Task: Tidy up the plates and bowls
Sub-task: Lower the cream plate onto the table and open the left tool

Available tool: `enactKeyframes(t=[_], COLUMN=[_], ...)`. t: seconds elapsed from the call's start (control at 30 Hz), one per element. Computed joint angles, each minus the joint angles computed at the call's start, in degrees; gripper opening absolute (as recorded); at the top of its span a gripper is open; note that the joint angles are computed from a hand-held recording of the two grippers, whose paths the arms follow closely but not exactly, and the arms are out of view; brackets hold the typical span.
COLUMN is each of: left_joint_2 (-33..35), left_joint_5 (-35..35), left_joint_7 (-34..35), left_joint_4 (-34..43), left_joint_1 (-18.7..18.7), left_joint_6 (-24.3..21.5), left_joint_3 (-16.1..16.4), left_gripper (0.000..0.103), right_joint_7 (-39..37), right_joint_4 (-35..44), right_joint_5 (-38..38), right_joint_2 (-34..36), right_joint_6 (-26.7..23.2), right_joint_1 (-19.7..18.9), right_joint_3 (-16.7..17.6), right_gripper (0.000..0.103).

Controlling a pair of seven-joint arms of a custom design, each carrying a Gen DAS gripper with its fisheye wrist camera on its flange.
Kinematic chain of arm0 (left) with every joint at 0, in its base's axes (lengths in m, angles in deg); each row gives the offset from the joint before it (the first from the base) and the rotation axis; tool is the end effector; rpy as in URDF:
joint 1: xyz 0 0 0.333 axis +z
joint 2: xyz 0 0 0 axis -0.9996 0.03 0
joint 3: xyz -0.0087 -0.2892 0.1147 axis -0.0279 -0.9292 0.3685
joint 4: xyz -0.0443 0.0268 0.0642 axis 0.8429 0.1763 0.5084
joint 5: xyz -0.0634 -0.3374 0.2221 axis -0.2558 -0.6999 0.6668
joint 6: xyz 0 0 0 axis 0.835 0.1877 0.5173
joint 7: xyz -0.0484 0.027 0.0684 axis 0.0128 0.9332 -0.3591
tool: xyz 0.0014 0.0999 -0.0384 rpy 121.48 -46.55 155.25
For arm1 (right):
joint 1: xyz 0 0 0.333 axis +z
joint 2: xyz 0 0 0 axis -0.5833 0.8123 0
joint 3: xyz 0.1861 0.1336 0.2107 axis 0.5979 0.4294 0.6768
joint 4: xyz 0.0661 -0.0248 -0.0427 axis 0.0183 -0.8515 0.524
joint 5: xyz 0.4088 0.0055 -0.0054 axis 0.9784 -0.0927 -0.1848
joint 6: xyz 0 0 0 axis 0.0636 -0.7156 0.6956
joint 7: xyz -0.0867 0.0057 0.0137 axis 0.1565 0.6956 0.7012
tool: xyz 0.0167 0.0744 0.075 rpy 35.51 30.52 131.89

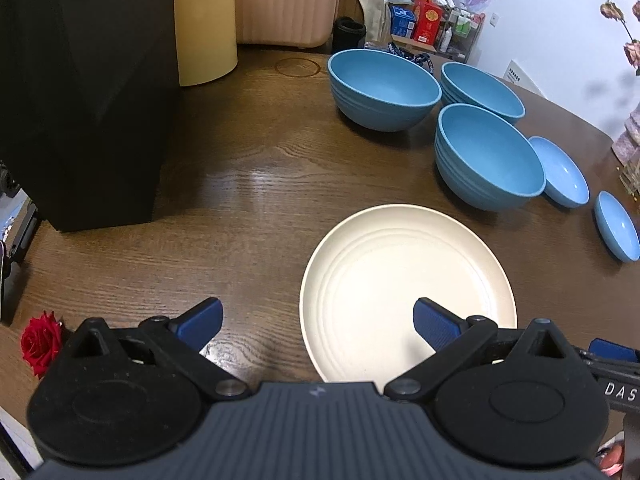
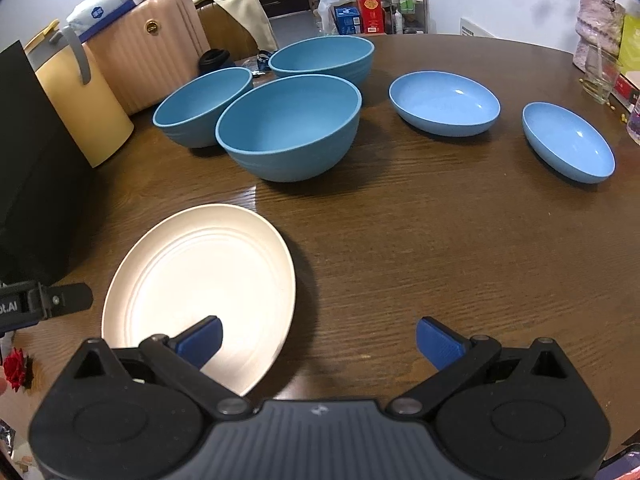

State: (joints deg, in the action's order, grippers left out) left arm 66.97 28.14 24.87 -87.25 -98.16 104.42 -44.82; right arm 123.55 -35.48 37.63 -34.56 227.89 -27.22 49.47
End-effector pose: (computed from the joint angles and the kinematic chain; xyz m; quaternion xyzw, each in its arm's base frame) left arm 0.5599 -0.2098 0.5089 -0.8470 0.4566 -0.1674 0.2147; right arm 0.6609 0.1439 0.4788 -0.7907 0.5403 -0.0623 0.2810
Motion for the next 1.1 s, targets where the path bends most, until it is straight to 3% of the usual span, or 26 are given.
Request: enactKeyframes(t=[0.57, 1.1], left_joint_2=[2.1, 10.5], left_joint_5=[2.0, 4.2], left_joint_7=[-0.8, -2.4], left_joint_4=[3.7, 15.8], left_joint_1=[-2.1, -6.6], left_joint_6=[-2.4, -7.8], left_joint_3=[-0.9, 0.1], left_gripper=[0.103, 0.103], right_joint_7=[-2.7, -5.7], right_joint_4=[-1.0, 4.7], right_joint_5=[1.4, 2.6], right_joint_2=[-1.0, 2.5], right_joint_6=[0.4, -3.3], right_joint_1=[-1.5, -5.1], right_joint_3=[-0.8, -1.7], right_gripper=[0.103, 0.103])
